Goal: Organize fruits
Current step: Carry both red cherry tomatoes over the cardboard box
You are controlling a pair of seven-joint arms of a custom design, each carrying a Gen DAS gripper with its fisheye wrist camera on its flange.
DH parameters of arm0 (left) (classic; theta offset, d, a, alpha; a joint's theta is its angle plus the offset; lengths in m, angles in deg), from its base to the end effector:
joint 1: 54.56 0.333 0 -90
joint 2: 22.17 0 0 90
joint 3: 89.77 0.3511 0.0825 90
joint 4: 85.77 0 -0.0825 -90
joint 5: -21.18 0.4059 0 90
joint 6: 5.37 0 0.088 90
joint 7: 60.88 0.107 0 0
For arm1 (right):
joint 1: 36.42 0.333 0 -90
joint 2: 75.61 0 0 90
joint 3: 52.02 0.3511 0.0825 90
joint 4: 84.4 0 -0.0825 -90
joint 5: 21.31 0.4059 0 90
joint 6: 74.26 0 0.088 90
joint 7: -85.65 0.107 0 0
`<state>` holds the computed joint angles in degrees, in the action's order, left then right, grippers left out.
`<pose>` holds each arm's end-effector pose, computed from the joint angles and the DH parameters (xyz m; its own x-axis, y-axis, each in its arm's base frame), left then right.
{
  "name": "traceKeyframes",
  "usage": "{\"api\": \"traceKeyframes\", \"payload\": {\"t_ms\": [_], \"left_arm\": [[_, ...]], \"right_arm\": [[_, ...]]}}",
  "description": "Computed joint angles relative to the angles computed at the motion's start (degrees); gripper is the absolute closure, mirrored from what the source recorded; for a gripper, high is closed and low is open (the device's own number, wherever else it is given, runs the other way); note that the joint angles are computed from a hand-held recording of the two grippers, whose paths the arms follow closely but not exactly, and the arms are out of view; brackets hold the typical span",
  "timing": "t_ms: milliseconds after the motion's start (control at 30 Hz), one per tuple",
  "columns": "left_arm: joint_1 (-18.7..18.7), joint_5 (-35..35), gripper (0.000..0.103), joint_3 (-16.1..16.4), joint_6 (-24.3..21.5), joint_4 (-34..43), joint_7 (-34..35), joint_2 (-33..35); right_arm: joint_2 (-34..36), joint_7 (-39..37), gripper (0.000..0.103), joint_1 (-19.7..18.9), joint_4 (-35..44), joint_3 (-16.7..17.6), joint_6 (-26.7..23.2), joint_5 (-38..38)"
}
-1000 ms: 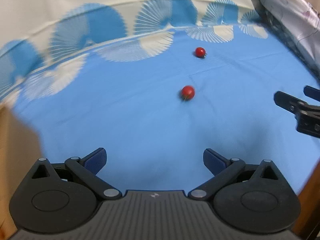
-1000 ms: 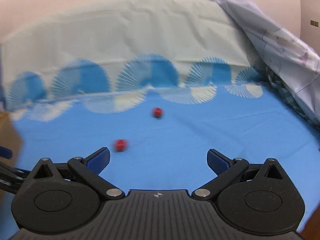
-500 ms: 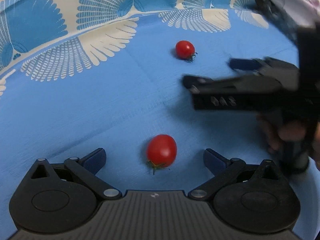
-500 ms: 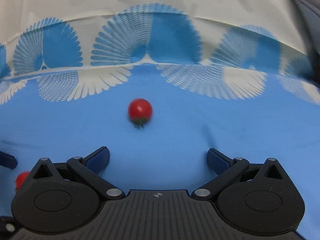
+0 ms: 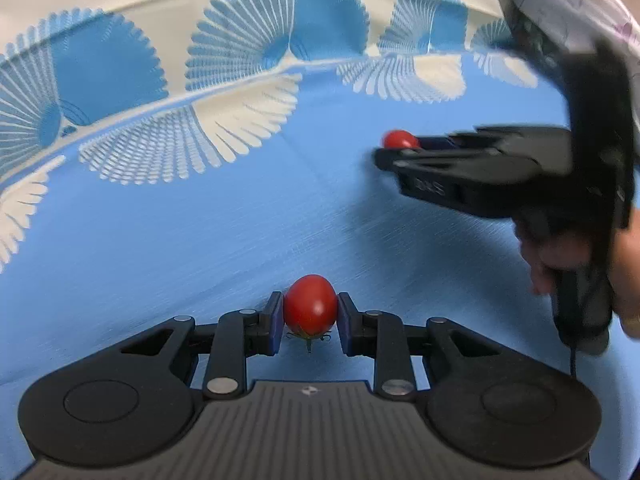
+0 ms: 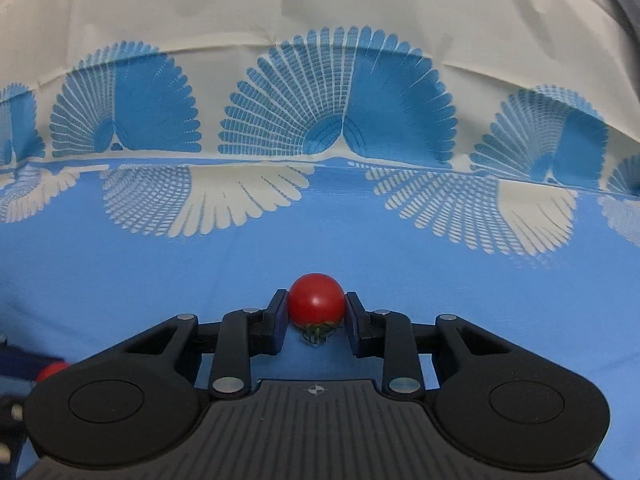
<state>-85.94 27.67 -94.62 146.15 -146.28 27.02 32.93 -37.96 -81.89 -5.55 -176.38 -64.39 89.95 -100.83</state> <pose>0.7188 -0.4915 0.3316 -0.5772 -0.8166 -0.0113 -0.6560 0.4718 -0.5891 0.6818 0.3155 0.2937 -0.0970 -0.9952 -0.0137 -0.5994 0.0694 -0.7974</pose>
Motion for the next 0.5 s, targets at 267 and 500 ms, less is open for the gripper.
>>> {"api": "traceKeyframes", "payload": {"t_ms": [267,500], "left_arm": [[3.16,-1.71,0.073,-1.68,9.16,-29.83,-1.90,-23.02],[6.35,0.01,0.073,-2.69,11.43,-55.63,-7.51,-47.23]], "right_arm": [[-17.40,20.20,0.072,7.13,-16.45,3.18,-10.85,-11.06],[-27.14,22.91,0.072,12.19,-21.78,14.38,-22.84,-8.23]]}}
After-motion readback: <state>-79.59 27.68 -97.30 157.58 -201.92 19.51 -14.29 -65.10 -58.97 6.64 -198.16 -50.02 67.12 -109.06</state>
